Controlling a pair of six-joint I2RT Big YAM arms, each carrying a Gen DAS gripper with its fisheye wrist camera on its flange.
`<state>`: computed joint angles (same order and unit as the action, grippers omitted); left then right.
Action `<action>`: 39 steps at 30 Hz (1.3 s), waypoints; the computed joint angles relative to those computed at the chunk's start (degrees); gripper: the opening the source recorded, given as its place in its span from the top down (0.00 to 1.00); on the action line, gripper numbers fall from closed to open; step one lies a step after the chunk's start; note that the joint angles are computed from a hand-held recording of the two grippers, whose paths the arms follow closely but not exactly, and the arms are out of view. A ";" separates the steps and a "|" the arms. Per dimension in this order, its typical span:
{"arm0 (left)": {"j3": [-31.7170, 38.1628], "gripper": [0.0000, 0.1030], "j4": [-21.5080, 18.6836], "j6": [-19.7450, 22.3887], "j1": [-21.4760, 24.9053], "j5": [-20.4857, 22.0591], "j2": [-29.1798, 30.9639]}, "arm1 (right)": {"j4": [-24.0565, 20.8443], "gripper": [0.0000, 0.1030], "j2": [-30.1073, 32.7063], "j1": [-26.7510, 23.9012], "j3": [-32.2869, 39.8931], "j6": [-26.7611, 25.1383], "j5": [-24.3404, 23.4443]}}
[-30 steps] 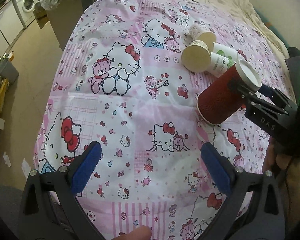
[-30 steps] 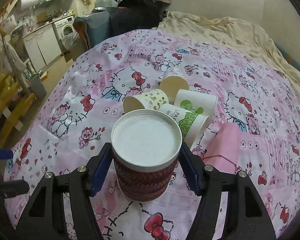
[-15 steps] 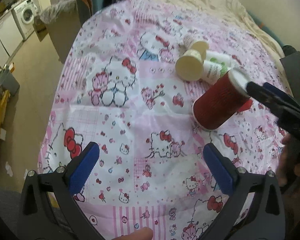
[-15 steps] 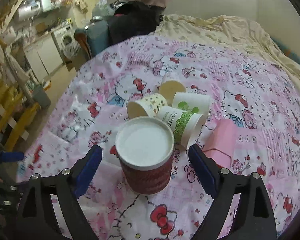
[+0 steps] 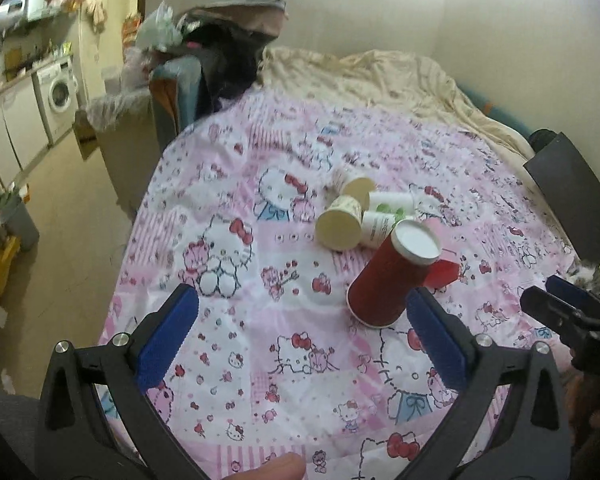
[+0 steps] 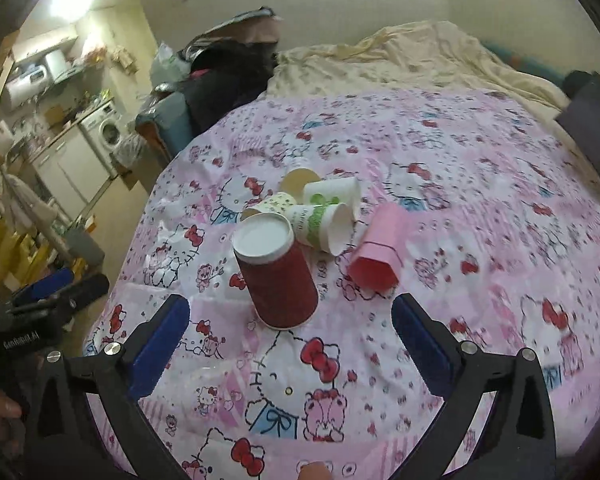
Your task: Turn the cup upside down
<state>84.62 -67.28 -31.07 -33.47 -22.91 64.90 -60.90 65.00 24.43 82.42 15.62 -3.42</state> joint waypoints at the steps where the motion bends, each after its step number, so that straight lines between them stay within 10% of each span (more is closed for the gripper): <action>1: -0.09 0.00 0.38 0.44 -0.55 -0.88 -0.21 | 0.63 0.00 -0.86 0.36 -0.76 0.26 1.11; 17: -1.72 0.00 3.65 2.93 -7.70 -10.43 -0.69 | 8.03 0.00 -5.88 4.34 -7.27 1.43 11.63; 39: -1.83 0.00 4.22 1.42 -6.11 -9.82 -0.74 | 8.67 0.00 -5.90 5.64 -7.64 0.51 14.57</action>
<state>82.79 -63.07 -29.65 -39.58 -32.73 64.17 -52.23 59.10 30.07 74.79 16.13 11.15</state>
